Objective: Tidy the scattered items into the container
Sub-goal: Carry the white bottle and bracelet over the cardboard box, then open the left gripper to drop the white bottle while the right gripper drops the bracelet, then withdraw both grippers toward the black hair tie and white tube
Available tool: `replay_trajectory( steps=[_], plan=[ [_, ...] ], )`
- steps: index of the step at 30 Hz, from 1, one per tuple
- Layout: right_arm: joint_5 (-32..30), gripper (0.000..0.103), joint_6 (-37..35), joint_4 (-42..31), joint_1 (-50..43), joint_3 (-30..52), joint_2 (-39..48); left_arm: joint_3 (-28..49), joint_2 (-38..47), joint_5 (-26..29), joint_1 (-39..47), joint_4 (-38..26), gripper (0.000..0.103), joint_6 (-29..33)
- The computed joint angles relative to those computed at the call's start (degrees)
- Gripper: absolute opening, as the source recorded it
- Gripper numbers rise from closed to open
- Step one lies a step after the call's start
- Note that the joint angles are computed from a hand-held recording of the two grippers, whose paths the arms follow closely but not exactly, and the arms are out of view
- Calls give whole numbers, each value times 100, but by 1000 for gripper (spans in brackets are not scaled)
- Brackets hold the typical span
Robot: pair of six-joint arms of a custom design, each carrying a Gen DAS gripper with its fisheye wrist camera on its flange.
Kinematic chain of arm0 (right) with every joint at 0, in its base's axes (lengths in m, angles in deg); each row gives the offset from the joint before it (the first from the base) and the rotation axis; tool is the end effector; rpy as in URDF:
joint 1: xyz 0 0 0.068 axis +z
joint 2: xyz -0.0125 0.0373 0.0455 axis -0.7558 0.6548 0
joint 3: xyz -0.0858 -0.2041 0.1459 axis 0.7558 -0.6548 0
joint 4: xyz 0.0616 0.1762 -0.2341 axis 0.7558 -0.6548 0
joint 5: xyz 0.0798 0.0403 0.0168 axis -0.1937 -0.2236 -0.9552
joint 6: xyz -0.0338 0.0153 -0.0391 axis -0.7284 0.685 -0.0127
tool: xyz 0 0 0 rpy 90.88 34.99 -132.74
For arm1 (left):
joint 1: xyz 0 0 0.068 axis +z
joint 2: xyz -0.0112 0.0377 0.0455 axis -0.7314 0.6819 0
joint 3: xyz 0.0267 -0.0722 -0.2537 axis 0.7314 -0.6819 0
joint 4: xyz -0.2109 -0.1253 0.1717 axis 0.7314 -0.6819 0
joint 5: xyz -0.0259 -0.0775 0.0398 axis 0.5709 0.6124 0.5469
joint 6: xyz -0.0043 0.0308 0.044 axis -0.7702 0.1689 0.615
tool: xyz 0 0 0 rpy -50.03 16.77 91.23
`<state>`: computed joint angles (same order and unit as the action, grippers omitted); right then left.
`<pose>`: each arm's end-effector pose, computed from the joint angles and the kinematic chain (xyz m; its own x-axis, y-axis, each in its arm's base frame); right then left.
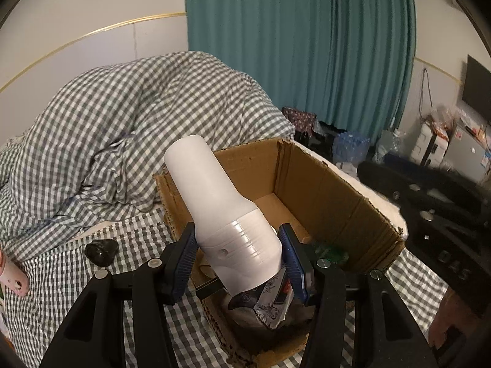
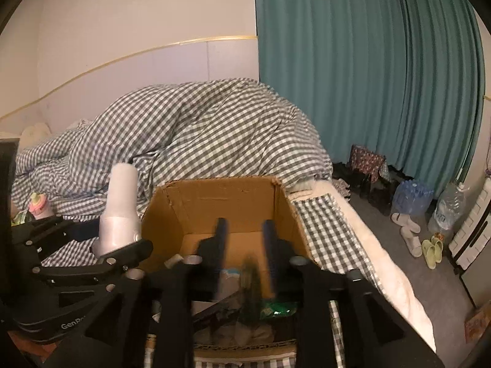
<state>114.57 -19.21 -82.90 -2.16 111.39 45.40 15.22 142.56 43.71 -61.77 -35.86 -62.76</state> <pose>0.2495 0.2433 0.3697 -0.4886 -0.1067 -0.8659 -0.2513 0.9676 0.0226 0.2478 -0.0659 0.3486 -0.6093 0.2078 -0.7652 0.2956 0.9550 0.0239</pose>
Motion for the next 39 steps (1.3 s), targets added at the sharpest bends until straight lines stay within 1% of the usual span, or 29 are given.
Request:
replay_trajectory(
  steps=[1, 2, 6, 10, 12, 13, 14, 16, 24, 25, 28, 30, 32, 34, 35, 39],
  plan=[
    [106, 49, -63, 110, 16, -75, -55, 30, 45, -45, -16, 3, 54, 39],
    [222, 55, -122, 172, 38, -101, -73, 48, 69, -61, -22, 22, 54, 58],
    [343, 55, -165, 299, -4, -162, -165, 120, 216, 52, 20, 82, 55, -44],
    [268, 56, -95, 320, -123, -178, -183, 51, 352, 0, -106, 154, 55, -105],
    [288, 58, -106, 318, -150, -211, -189, 12, 400, -35, -180, 142, 56, -145],
    [287, 60, -88, 302, -169, -231, -202, 8, 420, -56, -202, 143, 58, -154],
    [277, 61, -58, 275, -189, -245, -218, -1, 425, -142, -247, 153, 69, -172],
    [285, 62, -24, 262, -202, -279, -254, -21, 381, -258, -276, 191, 86, -183],
    [545, 65, 147, 92, -19, -255, -476, 99, -99, -233, -25, -52, 87, -185],
    [633, 67, 165, 90, 52, -233, -522, 129, -181, -202, 53, -113, 87, -178],
    [856, 74, 182, 31, 264, -100, -600, 223, -449, -70, 338, -297, 92, -118],
    [1048, 76, 192, -41, 457, 45, -604, 307, -654, 57, 612, -446, 94, -49],
    [1206, 80, 197, -107, 630, 177, -578, 449, -787, 202, 926, -612, 100, 3],
    [1447, 85, 214, -193, 887, 331, -565, 617, -920, 454, 1323, -792, 103, 67],
    [1538, 90, 231, -246, 988, 407, -553, 698, -995, 618, 1530, -875, 103, 111],
    [2114, 101, 348, -411, 1571, 687, -564, 1040, -1217, 1211, 2442, -1224, 103, 400]
  ],
)
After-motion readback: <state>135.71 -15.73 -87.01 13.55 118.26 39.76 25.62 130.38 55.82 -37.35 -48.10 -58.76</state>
